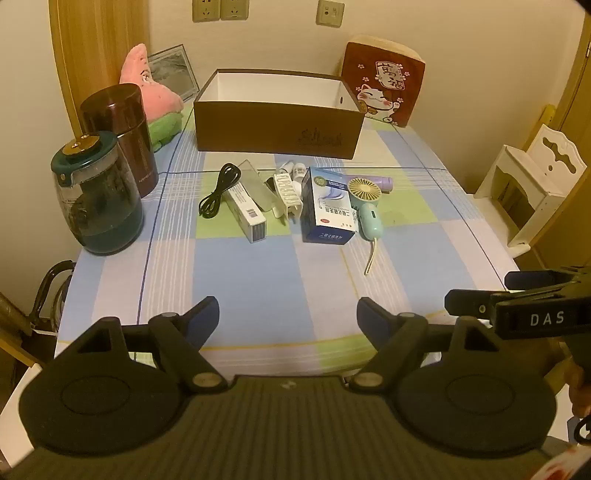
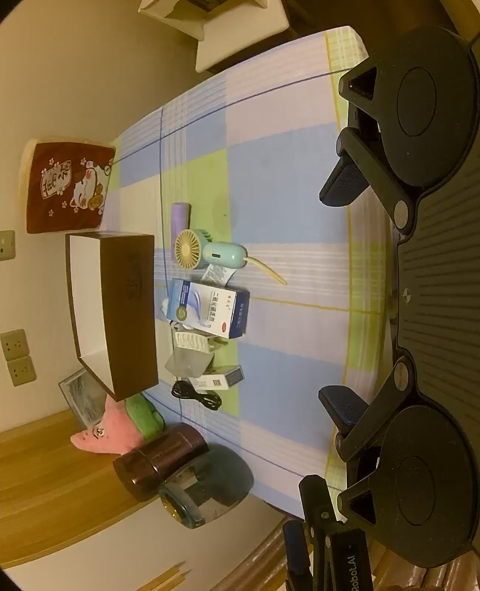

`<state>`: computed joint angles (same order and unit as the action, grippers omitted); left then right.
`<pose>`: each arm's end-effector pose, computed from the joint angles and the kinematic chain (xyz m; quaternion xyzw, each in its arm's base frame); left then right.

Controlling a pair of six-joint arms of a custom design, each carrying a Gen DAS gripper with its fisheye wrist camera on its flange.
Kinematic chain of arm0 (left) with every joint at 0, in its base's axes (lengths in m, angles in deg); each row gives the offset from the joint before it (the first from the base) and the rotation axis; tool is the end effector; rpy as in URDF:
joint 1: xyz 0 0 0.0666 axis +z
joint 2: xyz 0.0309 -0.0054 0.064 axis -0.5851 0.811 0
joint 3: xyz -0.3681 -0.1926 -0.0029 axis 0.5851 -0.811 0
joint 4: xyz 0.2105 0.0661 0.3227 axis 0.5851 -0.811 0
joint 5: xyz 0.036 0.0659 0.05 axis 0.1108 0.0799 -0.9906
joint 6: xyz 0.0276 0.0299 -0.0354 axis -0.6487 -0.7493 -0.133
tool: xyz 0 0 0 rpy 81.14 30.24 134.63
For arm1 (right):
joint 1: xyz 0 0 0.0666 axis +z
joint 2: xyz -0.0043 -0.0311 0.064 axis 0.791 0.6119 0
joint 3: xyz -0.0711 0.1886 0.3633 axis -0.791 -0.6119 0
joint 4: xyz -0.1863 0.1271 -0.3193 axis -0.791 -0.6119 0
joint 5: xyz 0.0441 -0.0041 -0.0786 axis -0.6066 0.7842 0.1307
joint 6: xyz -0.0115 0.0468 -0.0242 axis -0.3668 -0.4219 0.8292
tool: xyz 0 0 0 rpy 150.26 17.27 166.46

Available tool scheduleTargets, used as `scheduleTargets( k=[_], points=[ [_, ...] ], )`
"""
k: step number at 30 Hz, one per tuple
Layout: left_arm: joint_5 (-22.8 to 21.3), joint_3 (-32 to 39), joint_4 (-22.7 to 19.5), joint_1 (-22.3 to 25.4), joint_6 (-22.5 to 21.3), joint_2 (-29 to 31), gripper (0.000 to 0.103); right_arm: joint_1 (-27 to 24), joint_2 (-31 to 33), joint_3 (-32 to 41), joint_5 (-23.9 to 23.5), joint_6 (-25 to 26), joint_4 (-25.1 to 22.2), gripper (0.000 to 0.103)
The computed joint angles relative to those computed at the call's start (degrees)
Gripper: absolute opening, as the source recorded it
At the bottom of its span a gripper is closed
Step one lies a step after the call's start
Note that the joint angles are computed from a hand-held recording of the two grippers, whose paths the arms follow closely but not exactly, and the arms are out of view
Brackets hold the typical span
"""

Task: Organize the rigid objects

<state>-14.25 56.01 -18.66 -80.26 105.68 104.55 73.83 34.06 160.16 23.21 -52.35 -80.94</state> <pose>0.4084 -0.3783 0.4952 -0.0624 0.9369 -0.0164 0.3435 0.4783 0.1951 0.4678 -0.1495 0.9314 0.1589 0.2914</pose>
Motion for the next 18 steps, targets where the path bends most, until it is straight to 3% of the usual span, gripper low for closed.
scheduleTargets(
  k=[18],
  points=[
    [0.46,-1.57,0.8,0.34,-0.05,-0.78,0.08,0.18,0.29,0.5,-0.07,-0.02,-0.3,0.103]
  ],
)
